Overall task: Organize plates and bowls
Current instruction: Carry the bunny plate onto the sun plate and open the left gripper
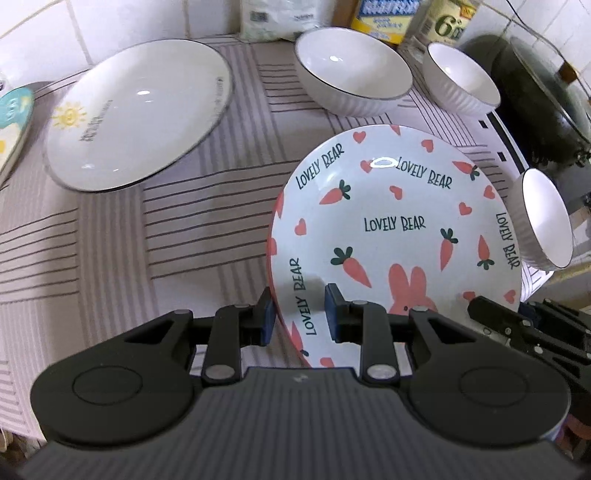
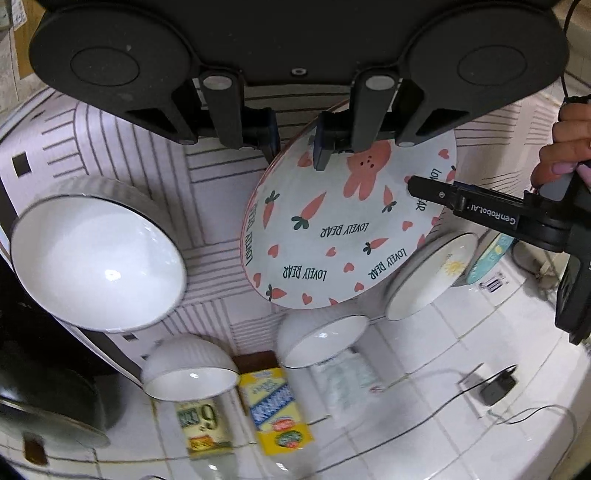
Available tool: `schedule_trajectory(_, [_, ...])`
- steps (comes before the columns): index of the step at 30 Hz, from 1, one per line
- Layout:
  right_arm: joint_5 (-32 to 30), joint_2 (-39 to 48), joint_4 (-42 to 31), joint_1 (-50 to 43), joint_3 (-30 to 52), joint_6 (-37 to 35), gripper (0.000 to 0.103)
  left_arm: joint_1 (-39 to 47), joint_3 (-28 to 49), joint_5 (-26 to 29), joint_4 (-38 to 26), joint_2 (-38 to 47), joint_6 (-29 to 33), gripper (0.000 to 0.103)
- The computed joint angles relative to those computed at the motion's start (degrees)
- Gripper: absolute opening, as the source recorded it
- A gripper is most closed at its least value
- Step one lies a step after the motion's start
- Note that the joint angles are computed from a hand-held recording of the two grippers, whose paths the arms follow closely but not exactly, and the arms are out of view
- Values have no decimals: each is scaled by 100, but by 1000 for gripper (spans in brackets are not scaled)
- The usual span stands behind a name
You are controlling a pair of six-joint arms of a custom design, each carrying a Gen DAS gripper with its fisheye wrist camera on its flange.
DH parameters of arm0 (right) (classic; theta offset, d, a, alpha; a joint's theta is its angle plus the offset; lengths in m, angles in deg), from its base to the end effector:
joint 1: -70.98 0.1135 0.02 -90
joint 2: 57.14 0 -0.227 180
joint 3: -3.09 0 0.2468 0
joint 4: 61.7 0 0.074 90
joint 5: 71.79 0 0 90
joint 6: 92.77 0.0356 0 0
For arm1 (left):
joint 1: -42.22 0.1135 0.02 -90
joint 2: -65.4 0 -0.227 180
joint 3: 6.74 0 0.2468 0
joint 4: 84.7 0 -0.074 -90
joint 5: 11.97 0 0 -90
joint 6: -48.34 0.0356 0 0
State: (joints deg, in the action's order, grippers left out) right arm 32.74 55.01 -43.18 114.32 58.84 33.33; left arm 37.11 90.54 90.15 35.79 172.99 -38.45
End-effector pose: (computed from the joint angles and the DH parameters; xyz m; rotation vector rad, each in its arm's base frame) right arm 0.2445 0.2185 0.0516 -0.0021 2.2506 0.4817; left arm 0.3668 -0.0403 0.1836 0.2539 2.7668 -0.3031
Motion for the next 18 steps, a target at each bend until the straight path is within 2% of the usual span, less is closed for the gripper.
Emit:
schedule_trajectory(10, [109,-533,-886,485,517,-197,24,727,-239,184,-408,-888,166,26])
schedule_trajectory(18, [-122,-270,-1421,513,1549,-807,25,1298,356,154,-677,-836,295,26])
